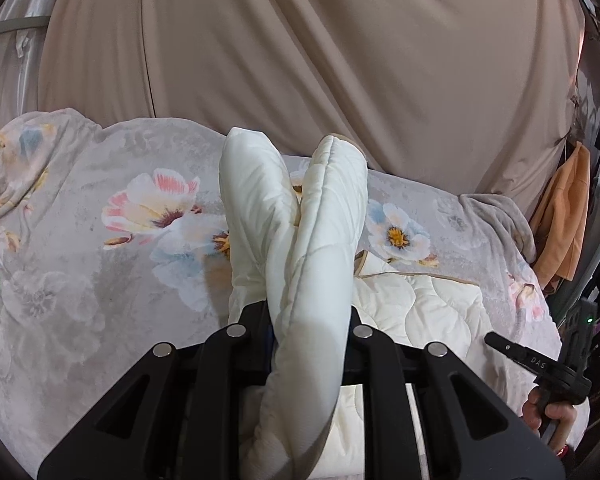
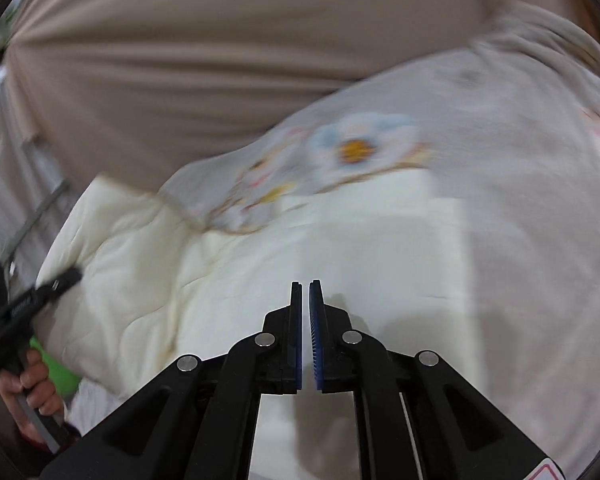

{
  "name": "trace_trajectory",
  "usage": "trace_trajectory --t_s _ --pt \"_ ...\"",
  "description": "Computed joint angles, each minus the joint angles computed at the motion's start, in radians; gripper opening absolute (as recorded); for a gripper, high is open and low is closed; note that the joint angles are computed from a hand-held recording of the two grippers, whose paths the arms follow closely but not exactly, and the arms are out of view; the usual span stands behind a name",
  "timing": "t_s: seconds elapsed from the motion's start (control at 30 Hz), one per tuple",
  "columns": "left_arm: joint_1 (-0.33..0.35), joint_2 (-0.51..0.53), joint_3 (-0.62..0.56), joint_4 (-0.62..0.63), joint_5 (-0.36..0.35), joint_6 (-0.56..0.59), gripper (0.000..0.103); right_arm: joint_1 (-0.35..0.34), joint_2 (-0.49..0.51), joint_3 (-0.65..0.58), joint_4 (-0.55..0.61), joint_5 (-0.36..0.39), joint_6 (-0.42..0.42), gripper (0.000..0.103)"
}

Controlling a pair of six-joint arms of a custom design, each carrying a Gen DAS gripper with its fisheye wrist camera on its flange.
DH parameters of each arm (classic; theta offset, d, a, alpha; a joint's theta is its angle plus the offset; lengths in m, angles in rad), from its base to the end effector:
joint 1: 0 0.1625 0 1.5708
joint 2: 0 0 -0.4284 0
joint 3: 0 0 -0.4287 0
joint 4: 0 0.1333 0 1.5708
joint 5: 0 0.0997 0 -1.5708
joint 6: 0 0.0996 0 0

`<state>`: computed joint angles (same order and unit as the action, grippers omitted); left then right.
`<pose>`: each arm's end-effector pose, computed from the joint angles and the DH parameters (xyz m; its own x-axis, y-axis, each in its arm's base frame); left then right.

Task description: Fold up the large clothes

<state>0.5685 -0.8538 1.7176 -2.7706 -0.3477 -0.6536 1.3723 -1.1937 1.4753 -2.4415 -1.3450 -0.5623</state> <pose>-0.4385 -0.5494 0.1603 -0.8368 -0.2136 -0.5042 0.3612 0.4766 -0.8015 0.0132 -0.7232 0.4164 -0.9165 -0.3751 0.1387 -0.3838 0.7271 -0.5693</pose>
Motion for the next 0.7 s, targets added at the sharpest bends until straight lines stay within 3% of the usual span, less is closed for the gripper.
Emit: trace_trajectory --t_s 0.07,0.1,0.17,0.3,0.4,0.47,0.53,0.6,0.7 --pt "0.001 0.008 -0.002 -0.040 -0.009 0.024 0.018 -0.012 0.051 -0.072 0.110 -0.009 0.014 0.006" --pt "0.002 0.012 -0.005 -0.056 -0.016 0.034 0.018 -0.012 0.087 -0.106 0.133 -0.029 0.025 0.001" --pt "0.002 0.021 -0.012 -0.074 -0.026 0.052 0.018 -0.007 0.135 -0.130 0.148 -0.027 0.032 0.001" --pt "0.001 0.028 -0.017 -0.078 -0.036 0.065 0.018 0.026 0.130 -0.095 0.080 -0.097 -0.003 0.001" --pt "0.000 0.020 -0.011 -0.077 -0.040 0.062 0.018 0.035 0.049 0.013 -0.108 -0.092 -0.017 0.002" --pt "0.002 0.015 -0.008 -0.077 -0.043 0.058 0.018 0.039 -0.014 0.075 -0.148 -0.008 -0.073 0.002" --pt "0.003 0.014 -0.009 -0.085 -0.051 0.060 0.018 0.059 -0.044 0.101 -0.090 0.024 -0.159 0.002" --pt "0.002 0.017 -0.012 -0.104 -0.063 0.070 0.018 0.090 -0.040 0.109 0.018 0.011 -0.253 0.002" --pt "-0.002 0.019 -0.017 -0.120 -0.090 0.078 0.018 0.128 0.022 0.105 0.078 -0.074 -0.296 0.001"
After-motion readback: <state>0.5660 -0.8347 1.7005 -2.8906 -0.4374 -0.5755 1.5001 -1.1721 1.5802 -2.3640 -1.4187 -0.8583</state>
